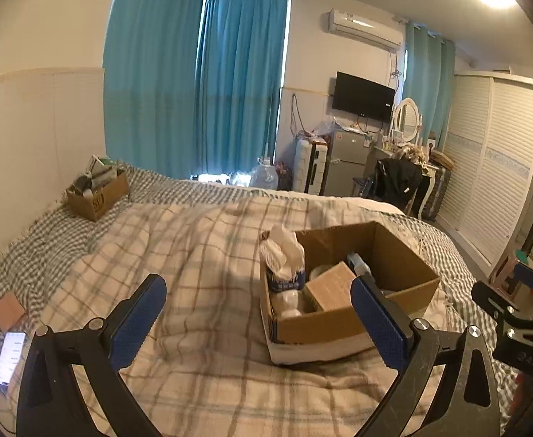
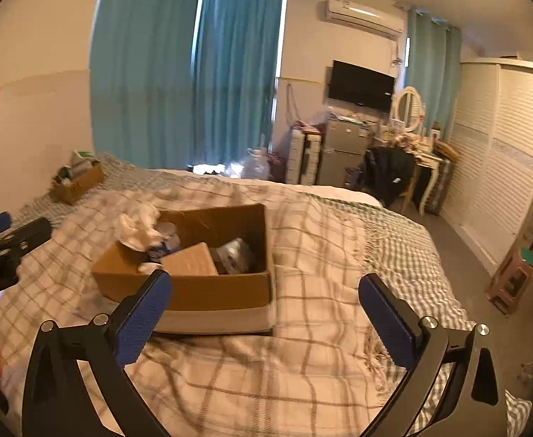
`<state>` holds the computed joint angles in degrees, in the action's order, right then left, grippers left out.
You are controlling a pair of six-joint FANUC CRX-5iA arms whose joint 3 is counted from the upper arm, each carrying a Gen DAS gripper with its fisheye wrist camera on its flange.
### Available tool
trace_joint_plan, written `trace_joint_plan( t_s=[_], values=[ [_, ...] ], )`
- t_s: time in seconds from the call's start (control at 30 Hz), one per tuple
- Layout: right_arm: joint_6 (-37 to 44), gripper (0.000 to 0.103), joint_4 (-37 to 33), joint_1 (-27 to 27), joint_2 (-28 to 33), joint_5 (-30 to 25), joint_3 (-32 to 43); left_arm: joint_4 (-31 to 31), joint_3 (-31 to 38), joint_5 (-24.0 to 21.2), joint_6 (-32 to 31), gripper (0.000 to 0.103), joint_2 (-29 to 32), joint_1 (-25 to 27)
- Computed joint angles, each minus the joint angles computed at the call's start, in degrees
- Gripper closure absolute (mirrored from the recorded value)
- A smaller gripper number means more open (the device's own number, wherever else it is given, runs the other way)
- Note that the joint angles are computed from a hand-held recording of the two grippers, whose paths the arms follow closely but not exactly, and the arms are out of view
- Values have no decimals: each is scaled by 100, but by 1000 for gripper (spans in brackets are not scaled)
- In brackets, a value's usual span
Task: Organize objects
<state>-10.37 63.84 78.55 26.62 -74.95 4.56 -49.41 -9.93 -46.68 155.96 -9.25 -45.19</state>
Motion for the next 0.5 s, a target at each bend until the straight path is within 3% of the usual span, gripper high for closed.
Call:
trace_joint_plan(
  t_s=[0.27,0.5],
  values=[
    [126,1,-240,137,114,-191,271,82,-163,37,-83,0,-121,-61],
    [105,1,-133,223,116,-274,315,-100,-106,-203,-38,0,-115,-269]
  ],
)
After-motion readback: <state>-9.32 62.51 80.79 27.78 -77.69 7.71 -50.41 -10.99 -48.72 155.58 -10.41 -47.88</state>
